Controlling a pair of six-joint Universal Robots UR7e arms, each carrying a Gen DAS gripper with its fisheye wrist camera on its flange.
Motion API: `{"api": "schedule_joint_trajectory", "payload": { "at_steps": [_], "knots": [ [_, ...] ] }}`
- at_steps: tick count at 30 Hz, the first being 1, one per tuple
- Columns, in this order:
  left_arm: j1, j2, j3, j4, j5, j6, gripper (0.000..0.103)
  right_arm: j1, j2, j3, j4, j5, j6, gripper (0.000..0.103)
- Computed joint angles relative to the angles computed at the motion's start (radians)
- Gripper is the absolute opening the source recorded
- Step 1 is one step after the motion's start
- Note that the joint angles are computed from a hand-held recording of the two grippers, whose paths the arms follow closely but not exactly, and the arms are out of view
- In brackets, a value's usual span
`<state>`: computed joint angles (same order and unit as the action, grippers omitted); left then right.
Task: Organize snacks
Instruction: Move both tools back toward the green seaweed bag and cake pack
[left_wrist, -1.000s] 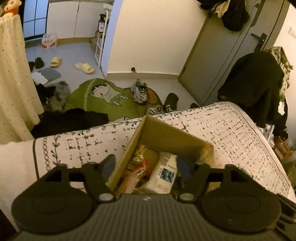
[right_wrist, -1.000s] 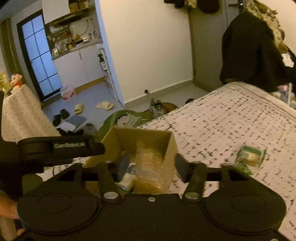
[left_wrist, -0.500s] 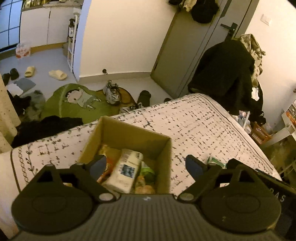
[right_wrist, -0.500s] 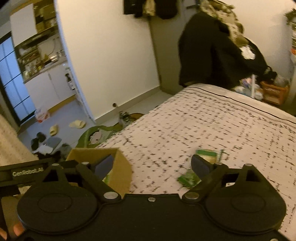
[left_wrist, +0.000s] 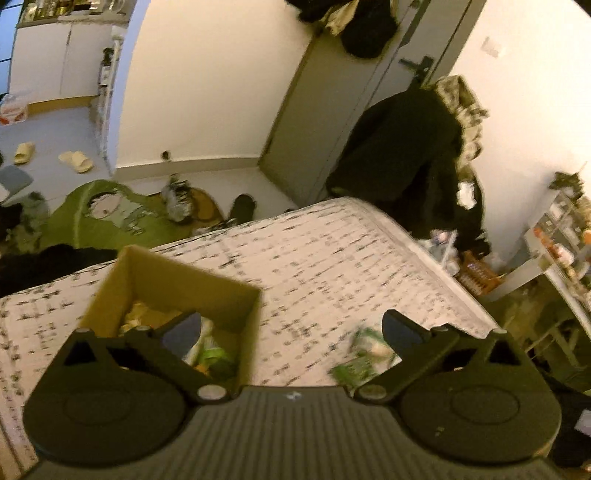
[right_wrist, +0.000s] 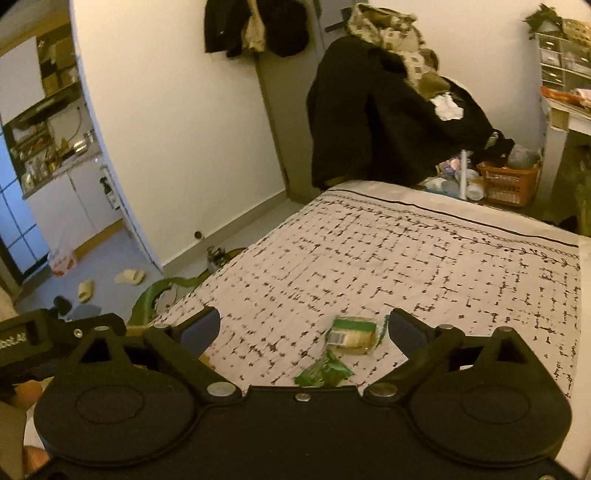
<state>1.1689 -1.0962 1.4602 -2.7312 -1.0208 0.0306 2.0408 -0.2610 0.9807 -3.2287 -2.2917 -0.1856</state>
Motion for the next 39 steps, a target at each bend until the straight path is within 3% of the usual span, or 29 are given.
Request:
{"api": "schedule_joint_trajectory", "payload": {
  "at_steps": [5,8,11,16,19,23,29,39],
  "knots": [
    [-0.012,0.024,0.012,-0.085,0.001,0.026,0.103,-0.004,0.021,-0.020,-0.074,-0.056,-0.082,0.103],
    [-0.014,0.041,-0.021,-0.015,-0.002,0.017,0.103,-0.008,0.020,-0.014,-0.095,-0.072,-0.093,0.103],
    [-0.027,0.062,-0.038,0.020,0.052,0.023,0.103,-0.017,-0.004,0.016,-0.076,-0.046,-0.059,0.103],
    [-0.034,0.082,-0.056,0.099,0.073,-0.015,0.103,-0.034,-0.052,0.069,0.025,-0.025,0.035,0.103],
    [-0.051,0.089,-0.035,0.051,0.120,0.008,0.103,-0.046,-0.073,0.091,0.056,-0.012,0.102,0.103],
    [-0.054,0.101,-0.014,-0.017,0.102,0.064,0.103,-0.067,-0.102,0.121,0.077,0.035,0.194,0.103],
    [-0.048,0.132,0.005,-0.084,0.070,0.079,0.100,-0.089,-0.092,0.109,0.066,0.035,0.221,0.103],
    [-0.026,0.216,-0.046,-0.025,0.037,0.002,0.095,-0.138,-0.087,0.095,0.074,0.077,0.327,0.102]
  ]
}}
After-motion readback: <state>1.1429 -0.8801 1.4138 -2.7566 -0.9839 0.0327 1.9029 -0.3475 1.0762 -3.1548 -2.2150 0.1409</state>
